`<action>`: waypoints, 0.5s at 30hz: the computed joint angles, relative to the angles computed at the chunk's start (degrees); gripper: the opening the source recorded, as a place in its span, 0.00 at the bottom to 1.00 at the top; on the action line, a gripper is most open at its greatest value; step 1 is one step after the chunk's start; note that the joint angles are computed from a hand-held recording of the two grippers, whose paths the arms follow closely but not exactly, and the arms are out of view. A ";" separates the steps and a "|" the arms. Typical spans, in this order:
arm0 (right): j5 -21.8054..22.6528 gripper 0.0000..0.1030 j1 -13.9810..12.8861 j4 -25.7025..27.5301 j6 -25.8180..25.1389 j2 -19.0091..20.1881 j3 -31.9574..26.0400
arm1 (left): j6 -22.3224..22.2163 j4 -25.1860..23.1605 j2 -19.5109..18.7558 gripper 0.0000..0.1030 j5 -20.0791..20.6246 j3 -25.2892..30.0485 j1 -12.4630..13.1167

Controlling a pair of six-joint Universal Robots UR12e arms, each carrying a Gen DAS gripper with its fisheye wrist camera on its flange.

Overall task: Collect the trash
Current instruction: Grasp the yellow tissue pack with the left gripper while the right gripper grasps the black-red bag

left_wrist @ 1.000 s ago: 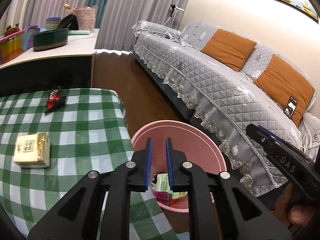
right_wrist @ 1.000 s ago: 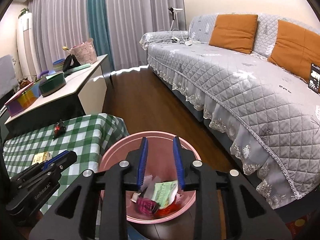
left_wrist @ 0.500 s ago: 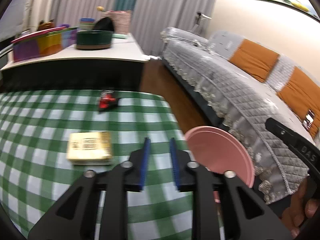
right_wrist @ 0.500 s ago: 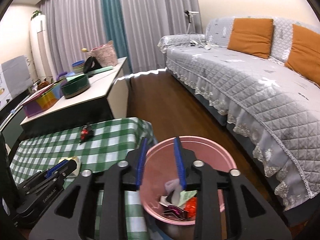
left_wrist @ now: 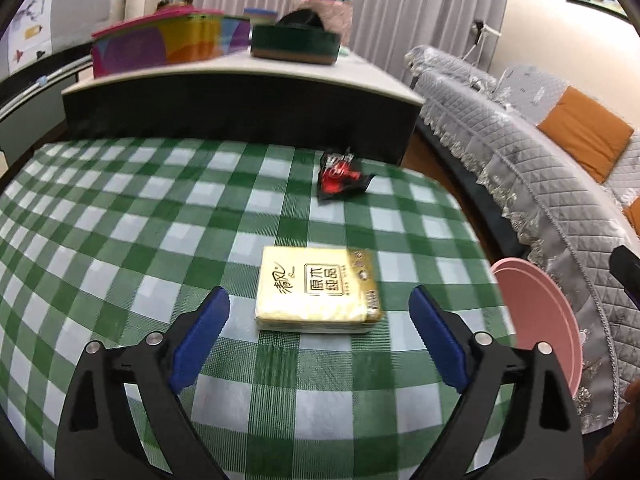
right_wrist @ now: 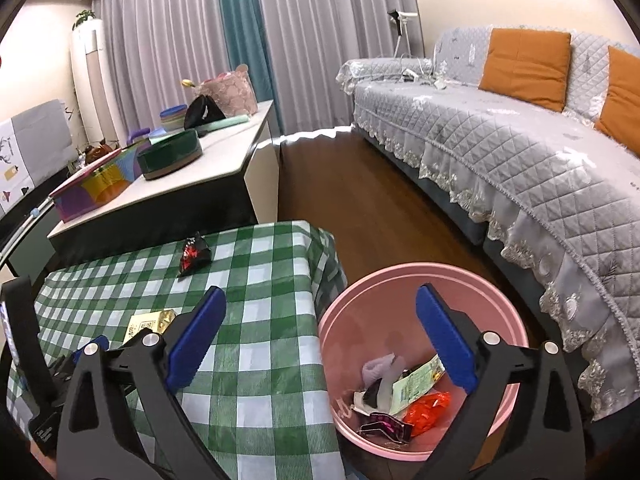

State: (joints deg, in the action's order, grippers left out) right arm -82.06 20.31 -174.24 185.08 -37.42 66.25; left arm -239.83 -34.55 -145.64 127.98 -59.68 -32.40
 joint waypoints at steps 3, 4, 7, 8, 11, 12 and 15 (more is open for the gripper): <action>-0.41 0.93 0.17 0.85 -0.59 0.88 -1.15 | -1.11 -3.12 -0.56 0.88 -2.12 1.16 0.62; -0.10 0.93 0.16 1.09 -0.50 1.10 -1.43 | -1.15 -3.63 -0.71 0.88 -2.72 1.43 0.77; 0.08 0.93 0.28 2.03 -1.21 2.02 -2.63 | -1.52 -5.70 -0.92 0.88 -4.23 2.25 1.17; 0.21 0.93 0.31 2.46 -1.08 2.28 -3.01 | -1.28 -6.11 -1.01 0.88 -4.28 2.51 1.23; 1.53 0.93 0.49 4.44 -0.39 3.37 -5.08 | -0.76 -7.39 -1.07 0.74 -4.86 2.90 1.44; 1.72 0.93 0.63 4.83 -0.58 3.65 -5.65 | -0.40 -7.28 -0.99 0.69 -5.47 2.78 1.57; 2.49 0.93 1.26 6.27 -1.60 4.85 -7.98 | -0.52 -7.78 -0.61 0.69 -4.91 2.22 1.68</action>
